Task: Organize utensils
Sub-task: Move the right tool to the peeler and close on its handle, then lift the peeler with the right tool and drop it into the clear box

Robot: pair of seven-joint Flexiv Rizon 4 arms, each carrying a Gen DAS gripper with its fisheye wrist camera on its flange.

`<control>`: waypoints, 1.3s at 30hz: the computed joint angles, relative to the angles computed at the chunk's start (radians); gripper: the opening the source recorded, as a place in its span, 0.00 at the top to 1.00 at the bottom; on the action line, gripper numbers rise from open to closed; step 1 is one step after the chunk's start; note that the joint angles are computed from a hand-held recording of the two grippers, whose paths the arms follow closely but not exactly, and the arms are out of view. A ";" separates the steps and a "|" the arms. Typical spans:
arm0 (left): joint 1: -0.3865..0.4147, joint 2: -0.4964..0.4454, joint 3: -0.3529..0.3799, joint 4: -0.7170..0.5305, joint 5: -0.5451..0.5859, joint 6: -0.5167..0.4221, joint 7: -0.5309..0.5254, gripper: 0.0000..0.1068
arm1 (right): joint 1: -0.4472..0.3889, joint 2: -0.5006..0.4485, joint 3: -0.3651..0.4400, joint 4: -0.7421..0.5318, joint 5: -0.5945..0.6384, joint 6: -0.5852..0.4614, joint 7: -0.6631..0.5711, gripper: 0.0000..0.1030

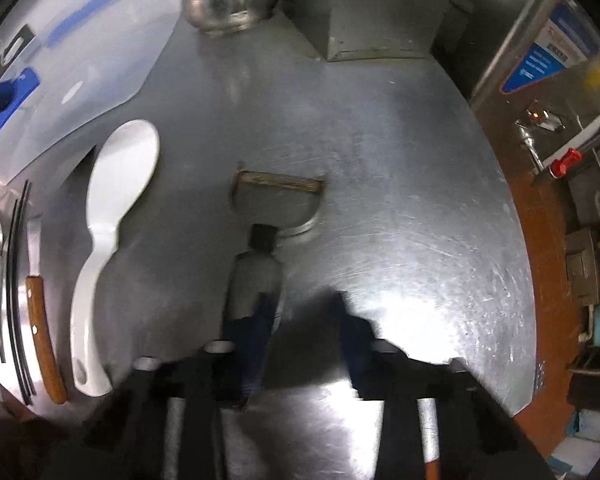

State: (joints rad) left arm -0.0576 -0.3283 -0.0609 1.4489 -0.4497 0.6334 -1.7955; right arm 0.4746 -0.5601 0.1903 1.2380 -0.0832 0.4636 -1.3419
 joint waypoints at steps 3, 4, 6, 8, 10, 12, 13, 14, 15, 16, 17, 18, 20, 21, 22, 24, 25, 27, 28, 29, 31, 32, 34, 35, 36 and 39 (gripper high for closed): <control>0.013 -0.016 -0.024 0.010 -0.073 0.009 0.034 0.09 | 0.003 0.011 0.002 0.011 0.003 -0.007 0.015 0.98; 0.016 -0.022 -0.032 0.012 -0.096 0.010 0.049 0.09 | 0.000 0.017 0.006 0.015 0.014 -0.010 0.020 0.98; 0.022 -0.048 -0.054 0.006 -0.152 -0.003 0.079 0.09 | -0.007 0.032 0.008 0.032 0.028 -0.010 0.036 0.98; 0.024 -0.078 -0.071 0.000 -0.197 -0.036 0.084 0.09 | -0.030 0.050 0.021 0.045 0.080 -0.010 0.059 0.98; 0.025 -0.101 -0.083 0.000 -0.234 -0.068 0.084 0.09 | -0.057 0.061 0.033 0.046 0.139 -0.010 0.068 0.98; 0.021 -0.122 -0.095 0.010 -0.277 -0.082 0.073 0.09 | -0.086 0.076 0.045 0.051 0.202 -0.004 0.075 0.98; 0.019 -0.131 -0.100 0.016 -0.296 -0.085 0.067 0.09 | -0.099 0.081 0.051 0.051 0.234 -0.005 0.077 0.98; 0.018 -0.142 -0.108 0.024 -0.323 -0.087 0.062 0.09 | -0.114 0.089 0.058 0.055 0.267 -0.005 0.077 0.98; 0.017 -0.151 -0.114 0.030 -0.344 -0.087 0.064 0.09 | -0.124 0.096 0.061 0.059 0.292 -0.003 0.077 0.98; 0.015 -0.157 -0.117 0.031 -0.353 -0.090 0.061 0.09 | -0.136 0.102 0.066 0.062 0.319 -0.006 0.072 0.98; 0.009 -0.166 -0.119 0.028 -0.356 -0.091 0.056 0.09 | -0.146 0.105 0.067 0.061 0.340 -0.010 0.068 0.98; 0.001 -0.175 -0.118 0.021 -0.347 -0.087 0.055 0.09 | -0.152 0.109 0.067 0.063 0.353 -0.013 0.064 0.98; -0.014 -0.184 -0.114 0.015 -0.323 -0.070 0.055 0.13 | -0.158 0.113 0.064 0.066 0.369 -0.017 0.059 0.98; -0.019 -0.189 -0.112 0.007 -0.310 -0.069 0.051 0.17 | -0.163 0.113 0.063 0.067 0.377 -0.018 0.054 0.98; -0.022 -0.192 -0.112 0.008 -0.308 -0.059 0.045 0.35 | -0.165 0.116 0.062 0.070 0.381 -0.021 0.051 0.98; -0.029 -0.208 -0.109 -0.010 -0.279 -0.070 0.025 0.58 | -0.174 0.128 0.061 0.086 0.393 -0.021 0.044 0.98; -0.033 -0.220 -0.105 -0.030 -0.247 -0.093 0.020 0.66 | -0.178 0.134 0.061 0.094 0.400 -0.020 0.041 0.98; -0.023 -0.226 -0.110 -0.032 -0.246 -0.115 0.030 0.73 | -0.181 0.141 0.059 0.107 0.408 -0.015 0.038 0.98; -0.023 -0.230 -0.113 -0.030 -0.249 -0.115 0.032 0.80 | -0.183 0.144 0.058 0.111 0.411 -0.014 0.038 0.98; -0.023 -0.232 -0.115 -0.026 -0.252 -0.112 0.036 0.87 | -0.182 0.142 0.054 0.106 0.409 -0.015 0.042 0.98; -0.015 -0.221 -0.129 0.005 -0.299 -0.076 0.060 0.91 | -0.188 0.154 0.053 0.108 0.417 -0.012 0.045 0.98; -0.014 -0.210 -0.131 0.019 -0.313 -0.059 0.074 0.91 | -0.191 0.157 0.054 0.102 0.420 -0.013 0.040 0.98; -0.013 -0.181 -0.131 0.028 -0.323 -0.023 0.118 0.91 | -0.189 0.170 0.053 0.092 0.413 -0.006 0.024 0.98; -0.009 -0.159 -0.129 0.042 -0.335 -0.004 0.141 0.91 | -0.181 0.176 0.052 0.082 0.401 0.006 0.017 0.98; -0.008 -0.142 -0.127 0.044 -0.344 0.016 0.160 0.91 | -0.173 0.180 0.053 0.067 0.392 0.016 0.007 0.98; 0.003 -0.068 -0.110 0.053 -0.372 0.110 0.231 0.91 | -0.139 0.166 0.058 -0.035 0.359 0.048 -0.052 0.98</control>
State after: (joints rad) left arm -0.0541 -0.3963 -0.1709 1.5017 -0.8221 0.7434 -1.5647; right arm 0.3353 -0.3942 0.2480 1.2030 0.2761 0.5112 -1.3935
